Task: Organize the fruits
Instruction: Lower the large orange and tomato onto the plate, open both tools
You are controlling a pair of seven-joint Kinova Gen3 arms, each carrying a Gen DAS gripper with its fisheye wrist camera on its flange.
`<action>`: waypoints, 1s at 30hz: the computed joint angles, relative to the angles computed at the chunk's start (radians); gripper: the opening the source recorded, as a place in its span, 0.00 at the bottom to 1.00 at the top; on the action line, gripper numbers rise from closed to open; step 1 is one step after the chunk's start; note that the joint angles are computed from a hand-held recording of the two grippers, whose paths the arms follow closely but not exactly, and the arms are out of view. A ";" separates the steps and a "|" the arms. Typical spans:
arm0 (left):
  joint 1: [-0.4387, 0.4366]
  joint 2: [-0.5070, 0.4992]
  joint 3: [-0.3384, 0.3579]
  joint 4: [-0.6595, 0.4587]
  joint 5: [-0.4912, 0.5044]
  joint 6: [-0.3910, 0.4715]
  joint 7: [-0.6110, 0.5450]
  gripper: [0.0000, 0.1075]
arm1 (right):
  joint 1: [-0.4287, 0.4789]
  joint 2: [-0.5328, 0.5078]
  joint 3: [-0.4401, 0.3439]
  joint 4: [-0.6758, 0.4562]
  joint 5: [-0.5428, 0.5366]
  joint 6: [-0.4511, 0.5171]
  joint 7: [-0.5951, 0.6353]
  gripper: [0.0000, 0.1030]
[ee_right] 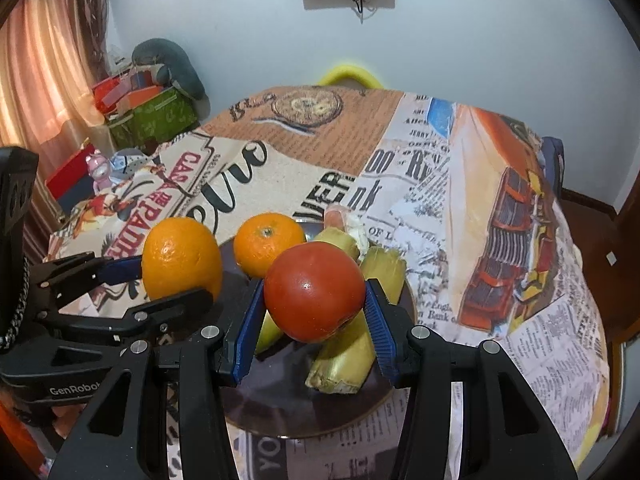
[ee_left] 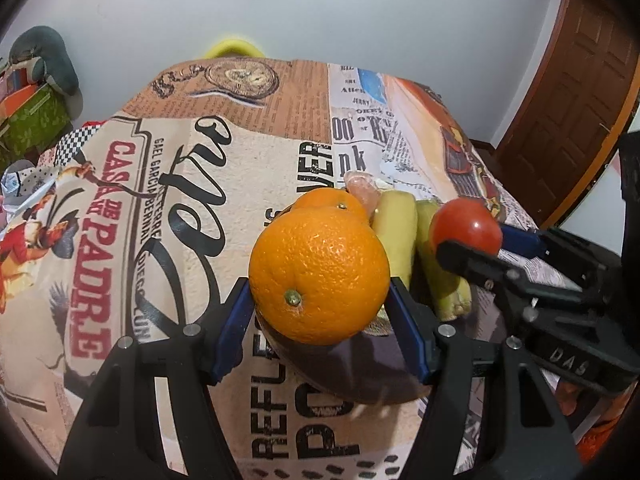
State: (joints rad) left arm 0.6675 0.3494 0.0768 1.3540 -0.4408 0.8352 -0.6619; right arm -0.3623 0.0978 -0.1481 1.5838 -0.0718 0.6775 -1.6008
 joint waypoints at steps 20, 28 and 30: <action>-0.002 0.035 -0.016 -0.036 0.059 0.035 -0.055 0.63 | 0.048 0.018 0.006 -0.010 -0.124 0.032 0.088 0.55; 0.022 -0.009 -0.005 -0.012 -0.008 0.049 -0.005 0.64 | 0.034 -0.045 0.009 0.026 -0.066 -0.001 0.040 0.55; 0.025 -0.022 -0.001 -0.003 -0.017 0.055 0.009 0.64 | 0.033 -0.057 0.008 0.035 -0.062 0.002 0.034 0.55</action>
State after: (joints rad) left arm 0.6930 0.3274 0.0761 1.3512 -0.4576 0.8907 -0.6524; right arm -0.3289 0.0410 -0.1401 1.6189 -0.1343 0.6797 -1.5665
